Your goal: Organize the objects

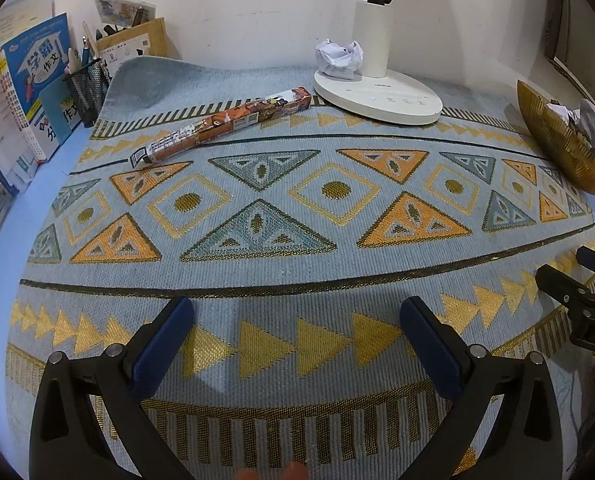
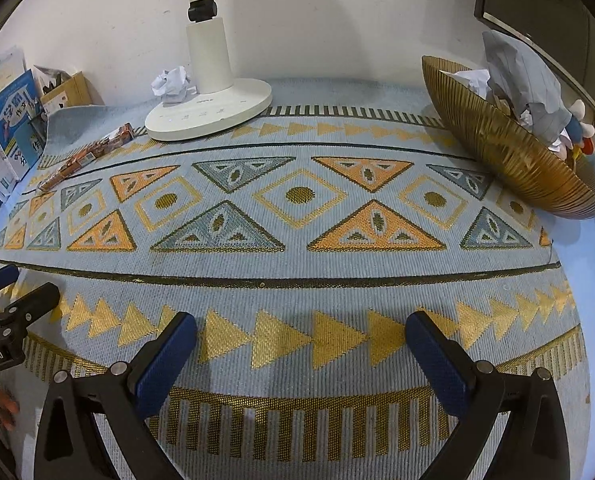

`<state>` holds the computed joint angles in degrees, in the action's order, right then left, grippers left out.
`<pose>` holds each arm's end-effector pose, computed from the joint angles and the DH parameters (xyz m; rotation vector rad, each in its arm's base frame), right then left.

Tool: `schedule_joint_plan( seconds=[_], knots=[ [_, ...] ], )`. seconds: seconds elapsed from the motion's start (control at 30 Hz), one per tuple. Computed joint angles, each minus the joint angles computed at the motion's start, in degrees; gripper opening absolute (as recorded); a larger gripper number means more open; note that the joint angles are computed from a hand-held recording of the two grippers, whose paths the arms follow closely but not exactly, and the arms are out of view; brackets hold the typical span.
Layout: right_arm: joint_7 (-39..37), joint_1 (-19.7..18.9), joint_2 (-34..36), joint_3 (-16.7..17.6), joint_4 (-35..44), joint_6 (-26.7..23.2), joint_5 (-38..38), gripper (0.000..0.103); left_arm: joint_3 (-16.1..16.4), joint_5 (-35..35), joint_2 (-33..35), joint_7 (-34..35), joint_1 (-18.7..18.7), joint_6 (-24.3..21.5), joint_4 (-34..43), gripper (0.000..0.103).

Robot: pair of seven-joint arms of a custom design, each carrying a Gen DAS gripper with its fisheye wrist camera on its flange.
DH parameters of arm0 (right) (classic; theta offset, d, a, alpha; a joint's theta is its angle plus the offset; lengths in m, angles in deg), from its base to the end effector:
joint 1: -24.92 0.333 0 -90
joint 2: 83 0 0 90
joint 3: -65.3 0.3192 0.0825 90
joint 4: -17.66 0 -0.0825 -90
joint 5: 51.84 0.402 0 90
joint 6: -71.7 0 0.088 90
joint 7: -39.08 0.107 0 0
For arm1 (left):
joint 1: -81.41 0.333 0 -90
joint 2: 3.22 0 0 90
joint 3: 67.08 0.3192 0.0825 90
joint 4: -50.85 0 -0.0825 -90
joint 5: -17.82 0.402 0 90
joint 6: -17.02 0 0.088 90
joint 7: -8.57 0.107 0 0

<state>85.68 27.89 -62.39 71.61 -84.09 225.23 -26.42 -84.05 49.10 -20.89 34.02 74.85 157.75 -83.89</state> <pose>0.6963 0.0923 0.4095 -2.2440 1.2464 -0.4124 0.4583 -0.2071 0.4830 -2.1160 1.4795 -0.4830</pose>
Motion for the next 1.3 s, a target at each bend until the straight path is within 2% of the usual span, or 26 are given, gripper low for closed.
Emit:
schedule_joint_plan(
  seconds=[1.3],
  knots=[
    [0.8, 0.3, -0.3, 0.0, -0.2, 0.3, -0.5, 0.103, 0.1, 0.3, 0.4, -0.3, -0.1, 0.1, 0.1, 0.103]
  ],
)
